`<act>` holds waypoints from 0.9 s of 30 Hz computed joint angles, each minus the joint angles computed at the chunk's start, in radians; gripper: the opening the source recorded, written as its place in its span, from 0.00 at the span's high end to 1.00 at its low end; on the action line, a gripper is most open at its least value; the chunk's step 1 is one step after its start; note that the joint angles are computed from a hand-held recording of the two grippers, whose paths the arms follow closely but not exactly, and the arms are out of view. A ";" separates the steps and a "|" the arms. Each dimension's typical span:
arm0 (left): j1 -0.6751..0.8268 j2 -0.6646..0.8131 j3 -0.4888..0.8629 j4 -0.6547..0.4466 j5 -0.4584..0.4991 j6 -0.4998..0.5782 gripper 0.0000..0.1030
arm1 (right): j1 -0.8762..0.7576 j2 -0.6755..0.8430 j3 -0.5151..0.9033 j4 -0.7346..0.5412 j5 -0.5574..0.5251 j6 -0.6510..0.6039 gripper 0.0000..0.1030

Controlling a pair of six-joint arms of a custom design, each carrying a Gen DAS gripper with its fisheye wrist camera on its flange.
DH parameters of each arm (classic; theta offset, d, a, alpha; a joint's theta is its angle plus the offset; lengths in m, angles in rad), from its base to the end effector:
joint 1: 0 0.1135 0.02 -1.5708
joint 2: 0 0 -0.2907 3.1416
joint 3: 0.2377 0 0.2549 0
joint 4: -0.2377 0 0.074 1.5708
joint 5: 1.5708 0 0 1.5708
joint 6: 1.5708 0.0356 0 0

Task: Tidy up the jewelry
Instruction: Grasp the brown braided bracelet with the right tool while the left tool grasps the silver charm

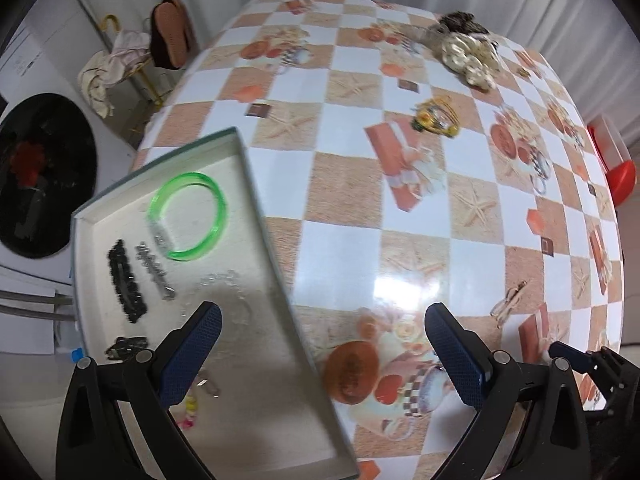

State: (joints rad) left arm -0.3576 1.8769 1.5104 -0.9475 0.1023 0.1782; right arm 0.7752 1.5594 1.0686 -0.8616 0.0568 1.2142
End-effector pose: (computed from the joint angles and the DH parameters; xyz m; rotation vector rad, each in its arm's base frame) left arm 0.3623 -0.1393 0.2521 0.7833 2.7815 -0.1808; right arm 0.2066 0.1996 0.2334 0.6550 2.8935 0.2268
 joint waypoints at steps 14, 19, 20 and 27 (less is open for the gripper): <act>-0.061 0.026 -0.015 -0.014 0.015 -0.002 0.00 | 0.088 0.161 0.121 -0.113 0.102 -0.125 0.51; -0.096 0.021 -0.045 -0.017 0.026 -0.011 0.08 | 0.062 0.118 0.076 -0.139 0.133 -0.105 0.54; -0.106 0.025 -0.049 -0.023 0.030 -0.011 0.08 | 0.051 0.089 0.051 -0.147 0.138 -0.103 0.55; -0.164 0.029 -0.106 -0.008 0.038 -0.030 0.22 | -0.002 0.030 -0.007 -0.141 0.139 -0.105 0.56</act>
